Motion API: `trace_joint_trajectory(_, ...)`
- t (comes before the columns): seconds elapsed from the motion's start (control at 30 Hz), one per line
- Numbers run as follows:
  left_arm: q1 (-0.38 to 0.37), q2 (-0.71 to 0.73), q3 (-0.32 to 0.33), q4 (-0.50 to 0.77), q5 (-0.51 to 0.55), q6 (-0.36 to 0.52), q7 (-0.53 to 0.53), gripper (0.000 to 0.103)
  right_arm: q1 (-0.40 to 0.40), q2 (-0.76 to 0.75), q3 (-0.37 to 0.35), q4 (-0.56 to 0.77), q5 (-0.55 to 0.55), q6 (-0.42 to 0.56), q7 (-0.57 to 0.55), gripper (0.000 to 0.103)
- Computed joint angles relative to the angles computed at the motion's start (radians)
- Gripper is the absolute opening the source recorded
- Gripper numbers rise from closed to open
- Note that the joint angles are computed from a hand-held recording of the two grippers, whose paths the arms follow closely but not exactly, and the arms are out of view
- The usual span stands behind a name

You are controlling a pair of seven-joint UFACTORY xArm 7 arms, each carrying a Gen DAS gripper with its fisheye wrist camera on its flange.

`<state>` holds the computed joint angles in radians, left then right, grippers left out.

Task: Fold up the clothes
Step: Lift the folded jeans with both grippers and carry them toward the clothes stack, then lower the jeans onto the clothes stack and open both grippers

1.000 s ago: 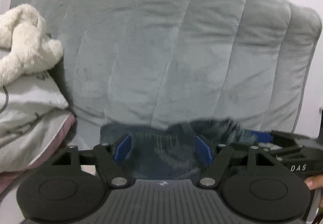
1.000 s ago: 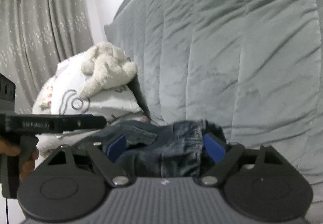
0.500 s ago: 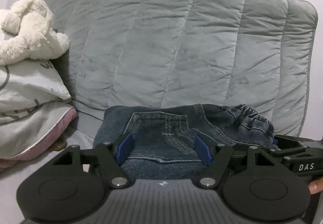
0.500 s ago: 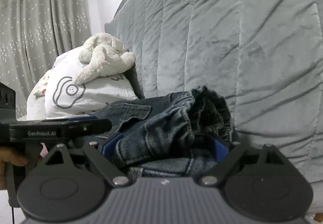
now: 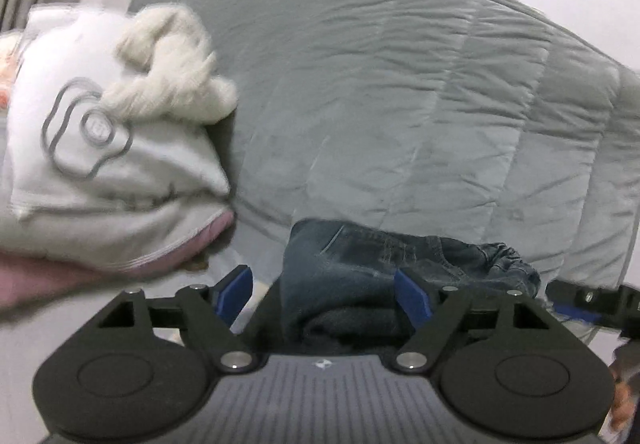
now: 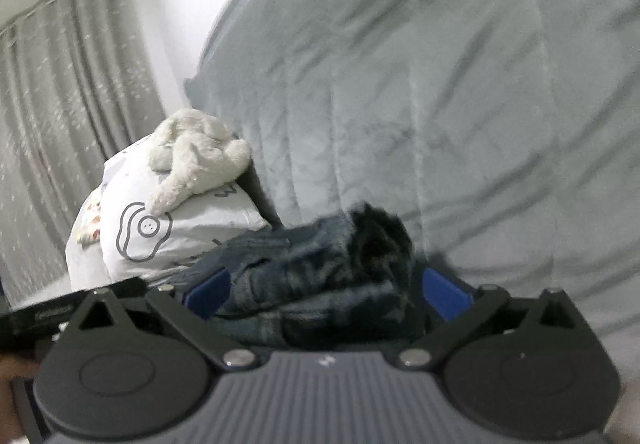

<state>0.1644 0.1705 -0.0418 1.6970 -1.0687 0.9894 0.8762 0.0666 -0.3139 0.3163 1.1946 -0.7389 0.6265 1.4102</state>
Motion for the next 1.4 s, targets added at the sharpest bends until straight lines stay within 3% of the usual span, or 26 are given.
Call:
trace_joint_trajectory(0.17,0.014,0.067,-0.006,0.126,0.051,0.145,-0.216,0.078,0.014,-0.025,-0.040,-0.040,0.121,-0.017,0.004,0.103)
trace_joint_trajectory(0.33,0.012,0.089,-0.021,0.138,0.086,0.123,-0.386,0.077,0.002,-0.036,-0.066,-0.097,0.240,-0.081,0.033,0.103)
trace_joint_trajectory(0.43,0.026,0.089,-0.033,0.102,0.044,0.112,-0.430,0.067,-0.005,-0.045,-0.092,-0.171,0.320,-0.216,0.066,0.103)
trace_joint_trajectory(0.5,0.024,0.075,-0.038,0.085,0.030,0.083,-0.399,0.051,-0.013,-0.047,-0.099,-0.212,0.361,-0.309,0.062,0.098)
trace_joint_trajectory(0.53,0.022,0.067,-0.040,0.078,0.023,0.067,-0.380,0.048,-0.020,-0.050,-0.098,-0.234,0.376,-0.368,0.061,0.077)
trace_joint_trajectory(0.57,0.019,0.060,-0.040,0.070,0.016,0.052,-0.362,0.045,-0.016,-0.052,-0.105,-0.248,0.376,-0.409,0.067,0.071)
trace_joint_trajectory(0.67,0.007,0.043,-0.040,0.058,0.000,0.011,-0.309,0.038,-0.088,-0.069,-0.033,-0.239,0.371,-0.404,0.043,0.057)
trace_joint_trajectory(0.73,0.000,0.046,-0.037,0.071,-0.003,0.002,-0.305,0.037,-0.110,-0.076,-0.010,-0.239,0.371,-0.411,0.044,0.053)
trace_joint_trajectory(0.9,-0.003,0.081,-0.042,0.136,0.012,-0.012,-0.301,0.035,-0.143,-0.076,0.028,-0.236,0.378,-0.444,0.048,0.049)
trace_joint_trajectory(1.1,0.012,0.122,-0.057,0.178,0.032,-0.028,-0.303,0.036,-0.127,-0.069,0.031,-0.223,0.403,-0.460,-0.003,0.046)
trace_joint_trajectory(1.23,0.013,0.101,-0.068,0.104,0.051,-0.075,-0.202,0.040,-0.148,-0.071,0.057,-0.234,0.389,-0.442,-0.002,0.046)
trace_joint_trajectory(1.33,0.013,0.082,-0.065,0.049,0.027,-0.102,-0.144,0.044,-0.136,-0.067,0.056,-0.249,0.387,-0.435,-0.012,0.051)
trace_joint_trajectory(1.4,0.018,0.089,-0.057,0.060,0.018,-0.081,-0.162,0.051,-0.137,-0.075,0.061,-0.245,0.375,-0.412,-0.018,0.056)
